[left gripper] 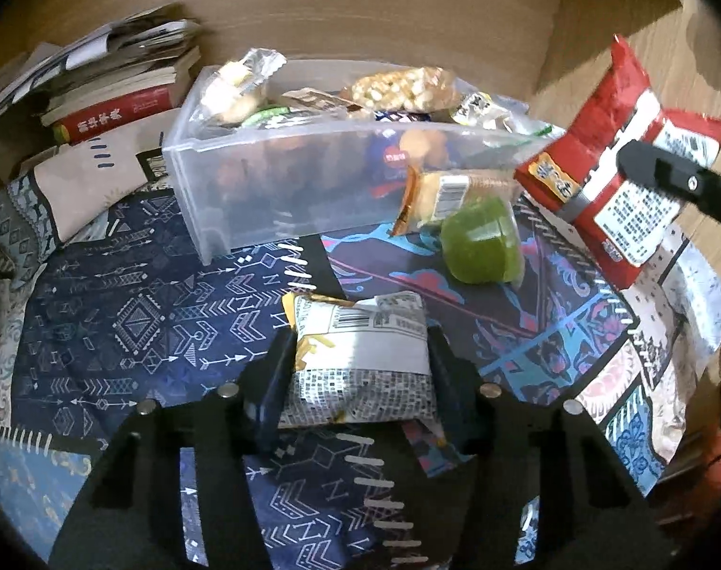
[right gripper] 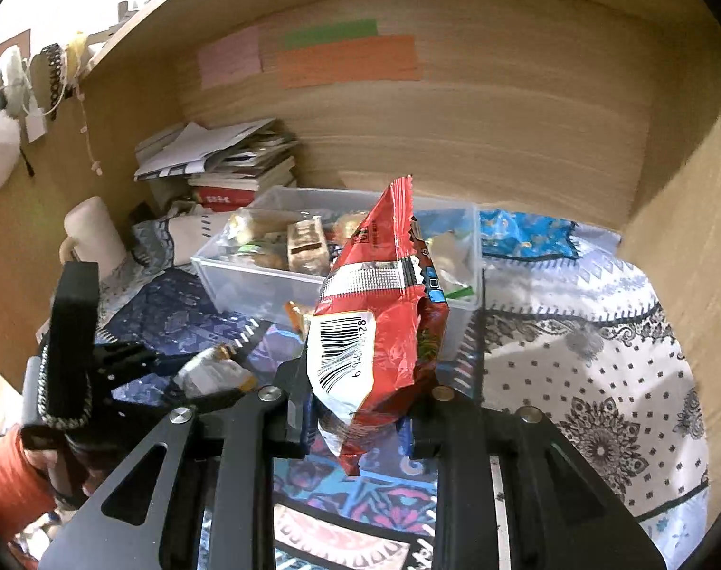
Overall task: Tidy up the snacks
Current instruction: 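Carry both bags over the clear bin and release them inside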
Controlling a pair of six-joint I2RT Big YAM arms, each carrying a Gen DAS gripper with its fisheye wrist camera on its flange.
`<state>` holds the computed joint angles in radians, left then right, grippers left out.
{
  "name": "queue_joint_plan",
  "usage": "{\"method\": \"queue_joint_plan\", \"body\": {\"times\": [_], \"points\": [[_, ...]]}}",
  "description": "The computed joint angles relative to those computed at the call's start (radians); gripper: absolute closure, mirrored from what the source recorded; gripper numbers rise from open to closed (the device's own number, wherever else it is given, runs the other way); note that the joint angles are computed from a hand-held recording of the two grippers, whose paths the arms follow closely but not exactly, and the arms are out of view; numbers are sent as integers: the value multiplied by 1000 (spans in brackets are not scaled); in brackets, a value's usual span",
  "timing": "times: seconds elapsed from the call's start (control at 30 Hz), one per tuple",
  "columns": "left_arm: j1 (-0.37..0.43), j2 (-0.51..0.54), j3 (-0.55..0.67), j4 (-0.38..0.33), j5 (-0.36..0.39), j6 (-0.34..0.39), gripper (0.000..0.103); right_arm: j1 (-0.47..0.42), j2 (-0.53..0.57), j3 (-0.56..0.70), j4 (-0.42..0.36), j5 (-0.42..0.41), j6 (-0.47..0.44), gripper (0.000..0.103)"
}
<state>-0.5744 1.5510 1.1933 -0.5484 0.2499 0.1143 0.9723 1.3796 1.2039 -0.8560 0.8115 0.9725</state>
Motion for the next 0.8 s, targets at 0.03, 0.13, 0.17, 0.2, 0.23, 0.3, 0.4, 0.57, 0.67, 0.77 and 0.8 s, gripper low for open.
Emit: {"method": "queue_joint_plan", "body": {"times": [0.03,0.13,0.17,0.2,0.23,0.3,0.4,0.57,0.67,0.77,0.8], "points": [[3,-3,1,2,-2,-2,51,-1,-5,-4,0,2,2,80],[9,-18,8,17,-7,-15,51,-7,-18,-12,0,7,2,80],[11,-22,16,19,-5,-19,51,-8,-21,-13,-1,11,1,80],[13,-31,22,24,-4,-25,51,-10,-25,-12,-3,18,-1,80],[16,-39,28,28,-1,-29,51,-12,-29,-12,-4,23,-5,80],[20,-47,47,36,9,-38,51,-16,-37,-11,0,33,-14,80],[17,-56,70,63,3,-42,51,-30,-47,-8,9,43,-42,80],[12,-53,126,76,-17,-45,51,-64,-38,20,7,45,-94,80],[3,-51,151,91,-29,-43,51,-88,-33,31,14,43,-131,80],[-11,-35,191,96,-49,-33,51,-118,-29,41,21,34,-159,80],[-18,-32,201,97,-55,-32,51,-127,-27,44,25,31,-167,80]]}}
